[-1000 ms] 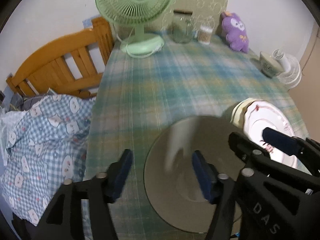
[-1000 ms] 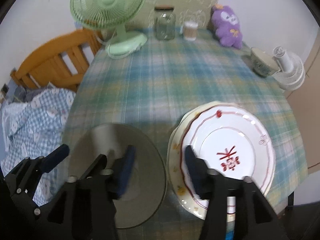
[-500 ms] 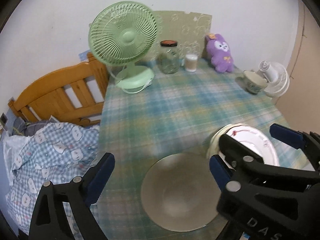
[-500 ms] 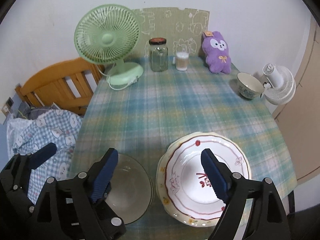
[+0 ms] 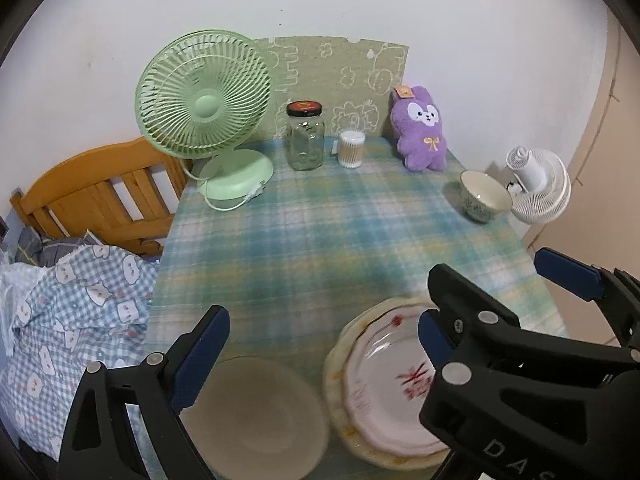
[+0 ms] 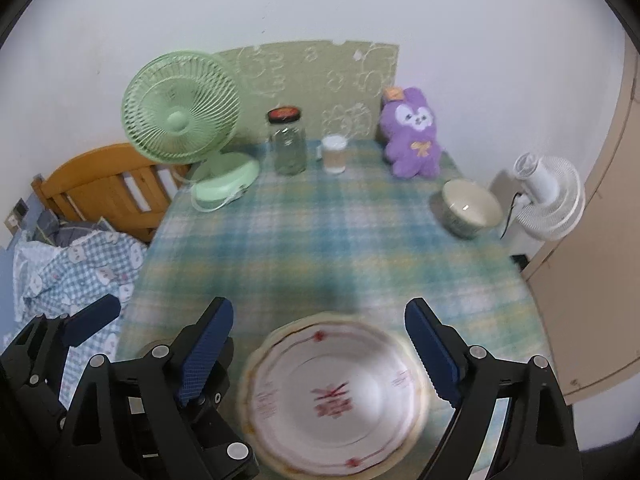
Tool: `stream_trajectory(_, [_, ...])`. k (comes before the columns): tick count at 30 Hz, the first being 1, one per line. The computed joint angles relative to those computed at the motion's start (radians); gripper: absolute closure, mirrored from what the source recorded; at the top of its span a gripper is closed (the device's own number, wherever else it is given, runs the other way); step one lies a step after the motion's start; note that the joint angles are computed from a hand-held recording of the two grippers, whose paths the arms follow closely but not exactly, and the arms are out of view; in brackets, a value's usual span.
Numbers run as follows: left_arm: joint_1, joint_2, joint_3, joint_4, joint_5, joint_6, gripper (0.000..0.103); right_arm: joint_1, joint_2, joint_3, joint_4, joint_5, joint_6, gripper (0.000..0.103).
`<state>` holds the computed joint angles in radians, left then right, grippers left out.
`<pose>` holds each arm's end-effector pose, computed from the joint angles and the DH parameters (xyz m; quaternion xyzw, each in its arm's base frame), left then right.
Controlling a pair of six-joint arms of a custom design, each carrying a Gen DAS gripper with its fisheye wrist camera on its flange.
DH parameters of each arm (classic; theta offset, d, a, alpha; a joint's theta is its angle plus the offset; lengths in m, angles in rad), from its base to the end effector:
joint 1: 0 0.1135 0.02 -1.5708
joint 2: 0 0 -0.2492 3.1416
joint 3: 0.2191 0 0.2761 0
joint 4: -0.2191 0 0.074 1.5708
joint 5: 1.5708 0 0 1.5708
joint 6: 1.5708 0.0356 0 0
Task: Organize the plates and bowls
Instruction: 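Lower the grey glass bowl beside the stack and open both grippers, then pull both grippers back and move toward the cream bowl by the white fan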
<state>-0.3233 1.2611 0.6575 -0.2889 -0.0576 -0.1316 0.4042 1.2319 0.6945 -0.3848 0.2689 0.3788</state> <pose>0.2555 -0.0834 0.1620 0.0807 0.9392 -0.0485 0.3301 0.2472 0.0955 0.1758 0.0308 0.9398 0.0030 0.3404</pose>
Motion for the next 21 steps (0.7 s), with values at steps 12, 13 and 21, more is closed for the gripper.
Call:
stream_trajectory(12, [-0.259, 0.235, 0.231, 0.010, -0.160, -0.244, 0.007, -0.423, 0.009, 0.036, 0.037, -0.319, -0.381, 0.013])
stream_trajectory(13, [-0.276, 0.262, 0.257, 0.012, -0.170, -0.261, 0.007, -0.457, 0.025, 0.047, 0.044, -0.340, -0.412, 0.013])
stream_trajectory(21, [-0.371, 0.501, 0.497, 0.001, -0.241, -0.353, 0.007, -0.653, 0.189, 0.159, 0.115, -0.470, -0.584, 0.013])
